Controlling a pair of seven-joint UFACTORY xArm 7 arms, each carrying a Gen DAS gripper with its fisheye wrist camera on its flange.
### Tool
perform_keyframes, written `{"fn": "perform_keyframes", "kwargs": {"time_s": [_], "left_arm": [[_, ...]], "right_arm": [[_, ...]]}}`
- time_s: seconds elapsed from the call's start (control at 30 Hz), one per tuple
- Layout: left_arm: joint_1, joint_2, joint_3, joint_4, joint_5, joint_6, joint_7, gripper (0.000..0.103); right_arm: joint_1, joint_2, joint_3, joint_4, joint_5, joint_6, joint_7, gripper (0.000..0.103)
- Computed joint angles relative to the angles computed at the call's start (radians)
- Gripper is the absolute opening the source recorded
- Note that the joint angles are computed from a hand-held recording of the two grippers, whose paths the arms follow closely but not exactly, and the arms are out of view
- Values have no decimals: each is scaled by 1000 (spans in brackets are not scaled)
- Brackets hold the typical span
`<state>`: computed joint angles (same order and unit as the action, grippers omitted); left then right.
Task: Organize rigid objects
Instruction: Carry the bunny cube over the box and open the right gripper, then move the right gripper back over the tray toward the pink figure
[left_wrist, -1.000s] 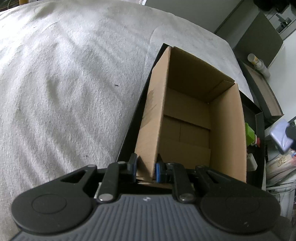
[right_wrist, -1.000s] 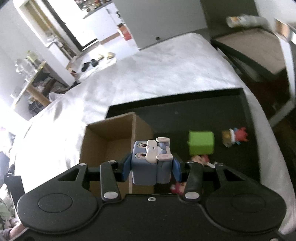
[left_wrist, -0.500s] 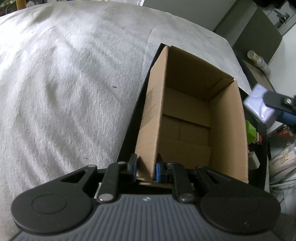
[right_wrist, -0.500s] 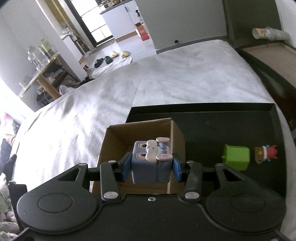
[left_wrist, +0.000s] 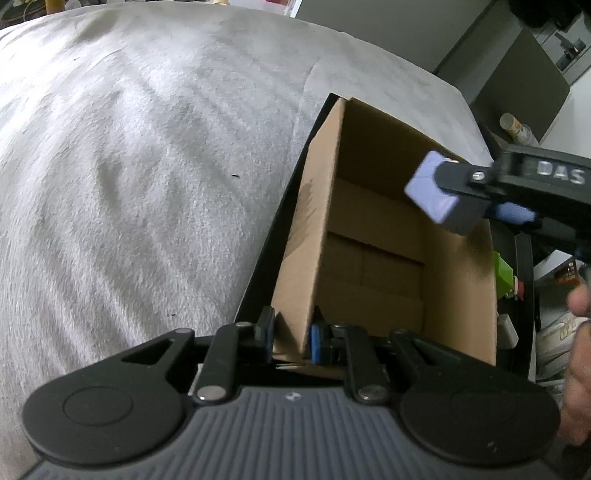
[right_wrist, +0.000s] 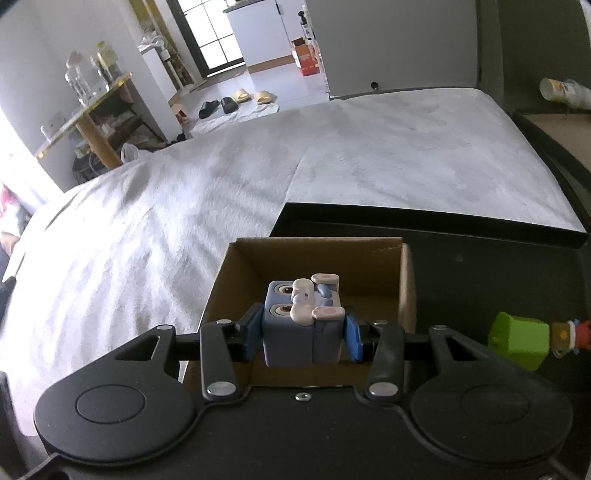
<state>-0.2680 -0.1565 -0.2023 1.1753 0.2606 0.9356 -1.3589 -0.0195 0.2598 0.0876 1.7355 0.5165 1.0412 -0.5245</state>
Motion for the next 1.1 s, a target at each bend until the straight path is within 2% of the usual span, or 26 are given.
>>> {"fn": "perform_keyframes", "kwargs": {"time_s": [0.27, 0.43, 0.57, 0.7, 0.8, 1.1], "left_arm": [[2, -4, 1, -8, -3, -10, -7, 17], [4, -3, 0, -10, -4, -16, -20, 17], [5, -4, 0, -13, 3, -19, -21, 17], [6, -5, 3, -17, -6, -27, -17, 17], [8, -6, 3, -22, -6, -32, -20, 17], [9, -4, 3, -23, -2, -30, -24, 17]], "right_arm": [[31, 5, 11, -25, -33, -46, -22, 44], [20, 14, 25, -11, 22, -40, -57, 46], [13, -10, 18, -16, 43, -40, -63, 59], [-6, -14, 3, 18, 51, 23, -43, 76], [-15, -16, -5, 45, 45, 55, -23, 81], [-52, -31, -25, 90, 46, 133, 12, 82]]}}
